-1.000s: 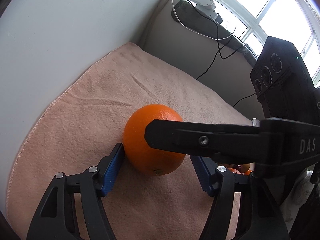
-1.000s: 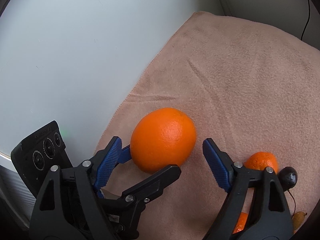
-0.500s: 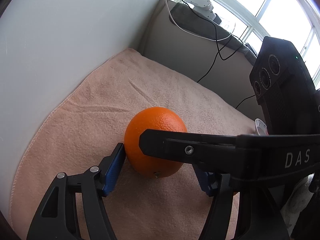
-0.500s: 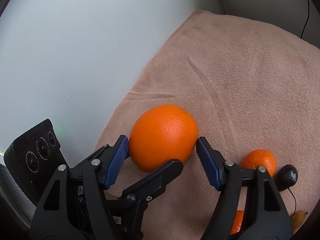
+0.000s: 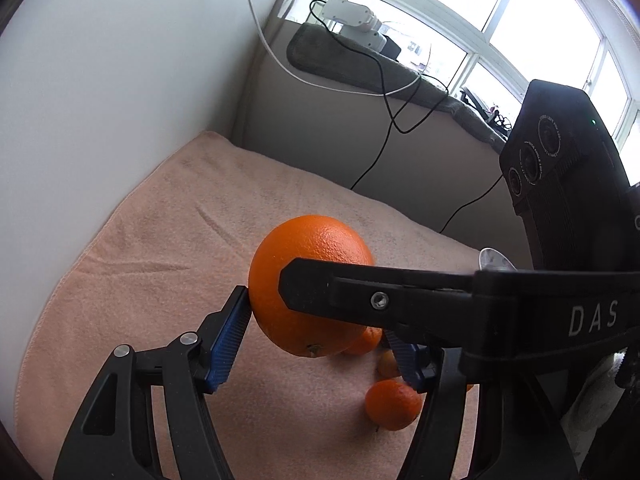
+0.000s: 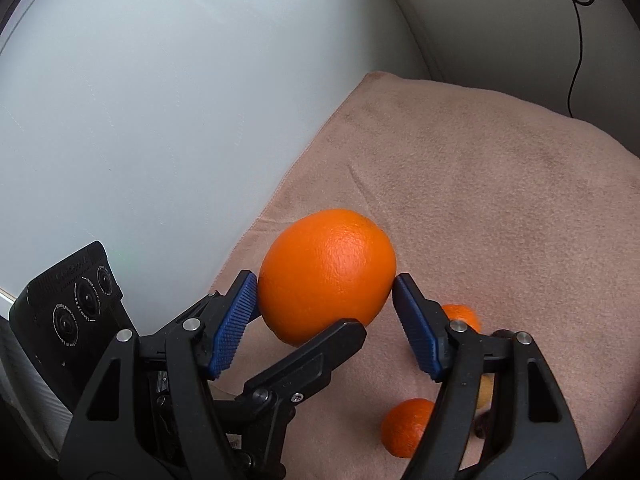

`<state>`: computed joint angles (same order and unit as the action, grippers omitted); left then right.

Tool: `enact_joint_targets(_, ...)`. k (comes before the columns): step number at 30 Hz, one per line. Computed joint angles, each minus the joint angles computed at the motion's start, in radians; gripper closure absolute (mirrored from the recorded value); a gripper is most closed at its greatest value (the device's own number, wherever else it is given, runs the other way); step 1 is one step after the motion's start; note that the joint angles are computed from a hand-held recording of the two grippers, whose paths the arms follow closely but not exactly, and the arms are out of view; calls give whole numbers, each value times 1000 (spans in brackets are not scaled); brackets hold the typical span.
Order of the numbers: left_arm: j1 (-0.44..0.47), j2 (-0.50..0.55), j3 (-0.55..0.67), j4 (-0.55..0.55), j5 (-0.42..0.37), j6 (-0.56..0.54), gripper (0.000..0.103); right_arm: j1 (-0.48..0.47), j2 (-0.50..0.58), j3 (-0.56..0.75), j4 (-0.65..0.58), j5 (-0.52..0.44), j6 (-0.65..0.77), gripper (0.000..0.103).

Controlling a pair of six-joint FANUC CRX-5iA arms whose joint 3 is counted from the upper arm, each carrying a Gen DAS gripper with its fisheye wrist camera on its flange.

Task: Organize fruits
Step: 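Lift the second orange with the right gripper and carry it over the bowl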

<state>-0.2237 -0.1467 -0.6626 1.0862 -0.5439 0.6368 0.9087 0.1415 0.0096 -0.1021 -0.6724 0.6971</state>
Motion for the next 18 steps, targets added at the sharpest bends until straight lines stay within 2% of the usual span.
enact_joint_targets(10,-120,42,67,9,52,6,38,-21,-155,-166,96,45,-114,30)
enact_joint_targets(18,-216,105,150,-11,72,32,38,-48,-280,-281,178,38,-194,30)
